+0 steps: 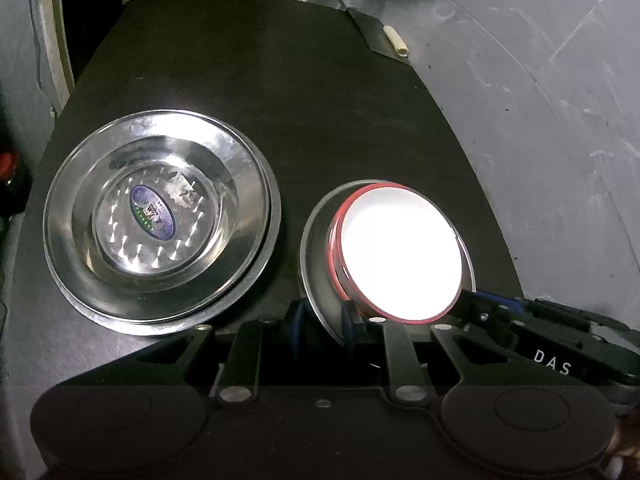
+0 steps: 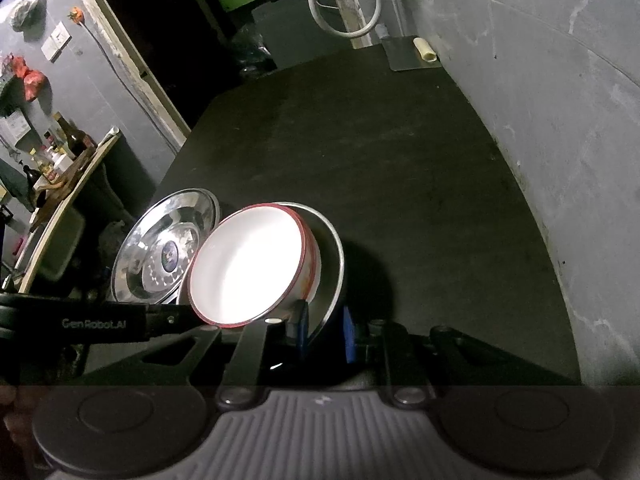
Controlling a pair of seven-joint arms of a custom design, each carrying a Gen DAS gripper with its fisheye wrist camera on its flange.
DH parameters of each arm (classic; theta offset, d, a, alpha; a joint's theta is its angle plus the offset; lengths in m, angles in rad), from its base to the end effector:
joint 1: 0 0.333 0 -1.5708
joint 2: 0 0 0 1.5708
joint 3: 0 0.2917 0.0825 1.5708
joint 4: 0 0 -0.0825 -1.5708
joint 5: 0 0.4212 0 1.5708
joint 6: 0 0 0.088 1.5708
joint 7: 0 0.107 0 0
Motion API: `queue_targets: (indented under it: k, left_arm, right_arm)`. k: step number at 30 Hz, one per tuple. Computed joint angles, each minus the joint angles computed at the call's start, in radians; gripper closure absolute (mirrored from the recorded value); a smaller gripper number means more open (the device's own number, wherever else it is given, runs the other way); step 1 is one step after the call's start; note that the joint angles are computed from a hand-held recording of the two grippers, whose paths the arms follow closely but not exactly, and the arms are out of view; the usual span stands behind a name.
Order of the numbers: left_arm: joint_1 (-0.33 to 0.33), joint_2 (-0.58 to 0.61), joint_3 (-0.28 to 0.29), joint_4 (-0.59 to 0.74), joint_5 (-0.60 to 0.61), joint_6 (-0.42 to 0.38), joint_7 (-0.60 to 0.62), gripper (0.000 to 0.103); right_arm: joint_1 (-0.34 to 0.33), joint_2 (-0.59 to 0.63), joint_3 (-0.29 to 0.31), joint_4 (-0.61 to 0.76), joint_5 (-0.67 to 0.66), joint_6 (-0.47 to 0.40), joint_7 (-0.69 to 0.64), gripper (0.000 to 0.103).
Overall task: Organize plates and bowls
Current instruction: 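Lift the steel bowl stack with both grippers over the labelled steel basin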
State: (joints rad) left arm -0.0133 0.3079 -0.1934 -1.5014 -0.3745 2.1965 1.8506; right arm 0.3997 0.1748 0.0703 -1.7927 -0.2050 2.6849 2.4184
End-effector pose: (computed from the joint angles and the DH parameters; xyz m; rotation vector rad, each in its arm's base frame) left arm 0.7028 -0.1436 0.5075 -1.7814 2.4278 -0.8557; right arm 0.6123 0.3152 0.4962 -1.5093 1.9093 -0.2933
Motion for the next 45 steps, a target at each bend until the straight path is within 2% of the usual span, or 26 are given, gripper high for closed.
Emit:
queue_targets:
  k: [10, 29, 45]
  left_arm:
    - [-0.005, -0.015, -0.003, -0.022, 0.003, 0.028, 0.029, 0.083]
    - [0.003, -0.07, 0.0, -0.095, -0.052, 0.095, 0.102, 0.083]
    - [0.008, -0.114, 0.015, -0.143, -0.079, 0.156, 0.125, 0.083]
  right_arm:
    - [0.003, -0.02, -0.002, -0.028, -0.028, 0.02, 0.024, 0.082]
    - [0.013, -0.044, -0.007, -0.043, -0.162, 0.06, 0.118, 0.082]
    - [0.022, -0.006, -0.007, 0.02, -0.171, 0.073, 0.078, 0.082]
